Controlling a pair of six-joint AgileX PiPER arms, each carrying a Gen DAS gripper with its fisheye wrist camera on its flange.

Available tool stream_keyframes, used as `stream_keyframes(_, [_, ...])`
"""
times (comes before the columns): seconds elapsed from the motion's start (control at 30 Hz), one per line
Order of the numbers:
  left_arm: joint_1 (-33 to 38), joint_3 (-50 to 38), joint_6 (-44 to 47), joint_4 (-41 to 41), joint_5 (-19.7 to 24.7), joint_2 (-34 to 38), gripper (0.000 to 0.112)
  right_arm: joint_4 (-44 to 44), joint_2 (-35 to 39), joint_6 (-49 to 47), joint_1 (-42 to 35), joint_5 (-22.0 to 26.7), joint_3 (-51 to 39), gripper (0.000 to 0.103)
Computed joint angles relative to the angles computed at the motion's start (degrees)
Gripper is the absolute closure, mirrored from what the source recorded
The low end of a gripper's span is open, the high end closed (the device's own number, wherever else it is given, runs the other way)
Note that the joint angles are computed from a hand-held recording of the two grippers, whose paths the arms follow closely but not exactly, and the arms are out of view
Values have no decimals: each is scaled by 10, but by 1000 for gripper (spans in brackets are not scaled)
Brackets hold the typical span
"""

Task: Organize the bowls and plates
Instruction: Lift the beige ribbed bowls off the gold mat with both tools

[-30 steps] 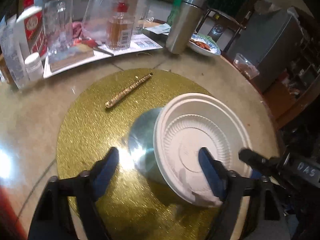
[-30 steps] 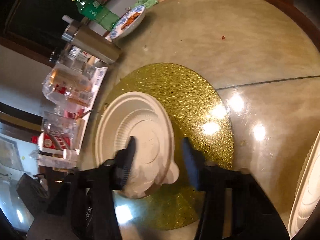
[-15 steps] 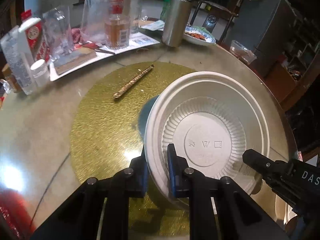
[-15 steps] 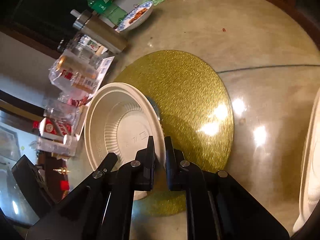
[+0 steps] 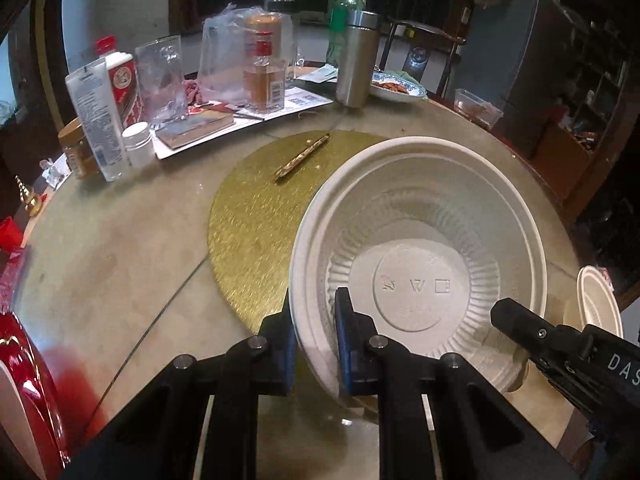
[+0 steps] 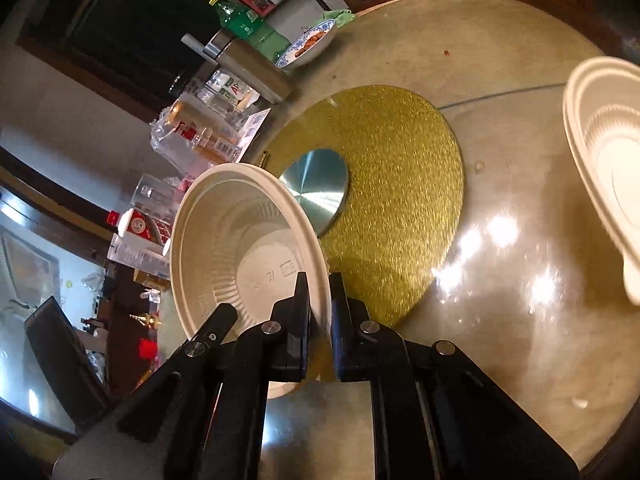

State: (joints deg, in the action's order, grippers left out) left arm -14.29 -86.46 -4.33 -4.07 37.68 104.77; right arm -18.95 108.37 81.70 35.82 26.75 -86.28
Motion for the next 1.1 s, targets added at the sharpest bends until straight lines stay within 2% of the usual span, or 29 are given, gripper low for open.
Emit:
stream_keyframes(0.13, [9, 11, 12, -16, -8, -3, 97, -36, 6, 25, 11, -2, 1, 95])
stream_keyframes(0.27, [5, 36, 1, -3, -42, -15, 97, -88, 12, 55, 20, 5, -6, 94])
stream_keyframes(0.6, [9, 56, 25, -22, -70, -22, 97, -144, 15, 94, 29, 4, -2, 94])
stream_keyframes(1.1, [-2, 108, -3, 14, -140, -58, 96, -261, 6, 182, 57, 34, 1, 94])
